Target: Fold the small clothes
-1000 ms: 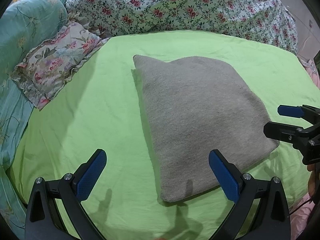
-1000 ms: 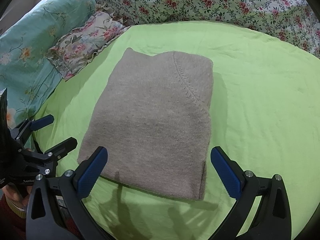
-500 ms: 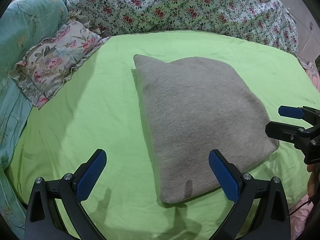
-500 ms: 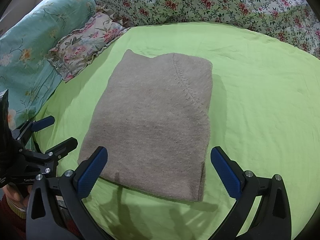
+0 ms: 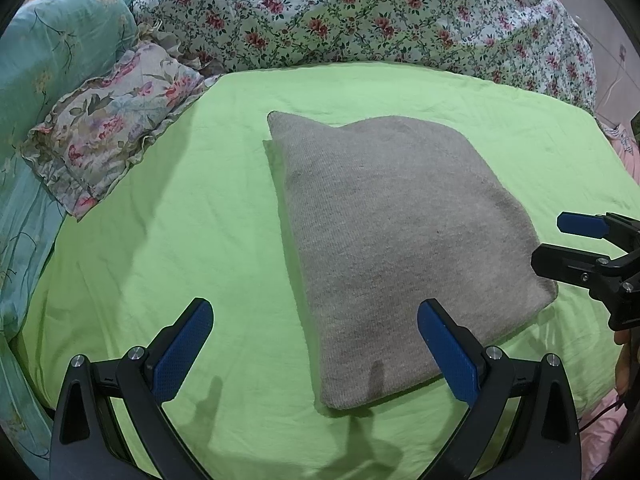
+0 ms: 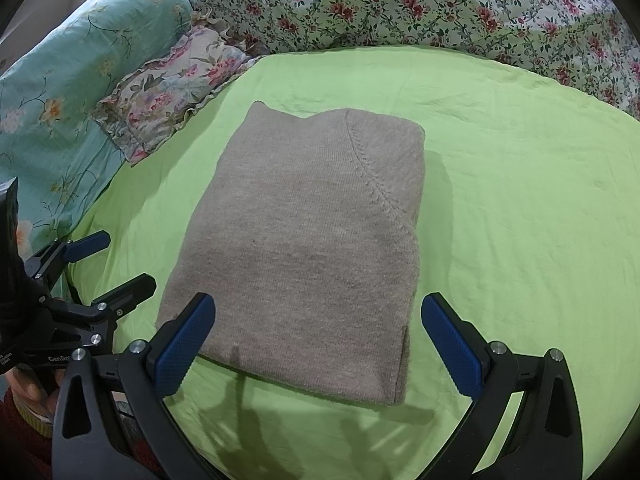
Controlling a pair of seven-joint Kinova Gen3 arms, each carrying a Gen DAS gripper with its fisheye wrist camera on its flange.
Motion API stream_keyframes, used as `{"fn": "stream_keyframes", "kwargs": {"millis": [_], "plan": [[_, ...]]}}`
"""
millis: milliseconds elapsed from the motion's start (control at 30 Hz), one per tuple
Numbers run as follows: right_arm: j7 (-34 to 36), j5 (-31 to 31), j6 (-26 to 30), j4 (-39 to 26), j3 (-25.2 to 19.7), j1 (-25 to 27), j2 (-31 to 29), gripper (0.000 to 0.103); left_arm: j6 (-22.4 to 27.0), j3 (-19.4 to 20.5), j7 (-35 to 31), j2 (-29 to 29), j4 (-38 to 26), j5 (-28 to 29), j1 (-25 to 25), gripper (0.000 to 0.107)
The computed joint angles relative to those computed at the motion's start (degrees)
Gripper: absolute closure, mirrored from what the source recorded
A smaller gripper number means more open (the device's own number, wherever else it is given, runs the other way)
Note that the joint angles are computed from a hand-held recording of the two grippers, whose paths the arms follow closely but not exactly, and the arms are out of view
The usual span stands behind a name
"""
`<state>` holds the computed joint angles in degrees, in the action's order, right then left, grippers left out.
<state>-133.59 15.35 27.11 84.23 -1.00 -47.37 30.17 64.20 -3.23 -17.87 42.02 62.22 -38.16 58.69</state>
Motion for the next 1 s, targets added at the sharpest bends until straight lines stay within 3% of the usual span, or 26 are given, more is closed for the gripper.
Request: {"fn": "stream_keyframes", "kwargs": {"millis": [1000], "plan": [[1.43,-0.57,-0.02,-0.28,-0.48,1.37,-0.03,0.0,0.81,-0.11,-0.98,0.82,-1.73,0.54,-0.19,0.005]]}}
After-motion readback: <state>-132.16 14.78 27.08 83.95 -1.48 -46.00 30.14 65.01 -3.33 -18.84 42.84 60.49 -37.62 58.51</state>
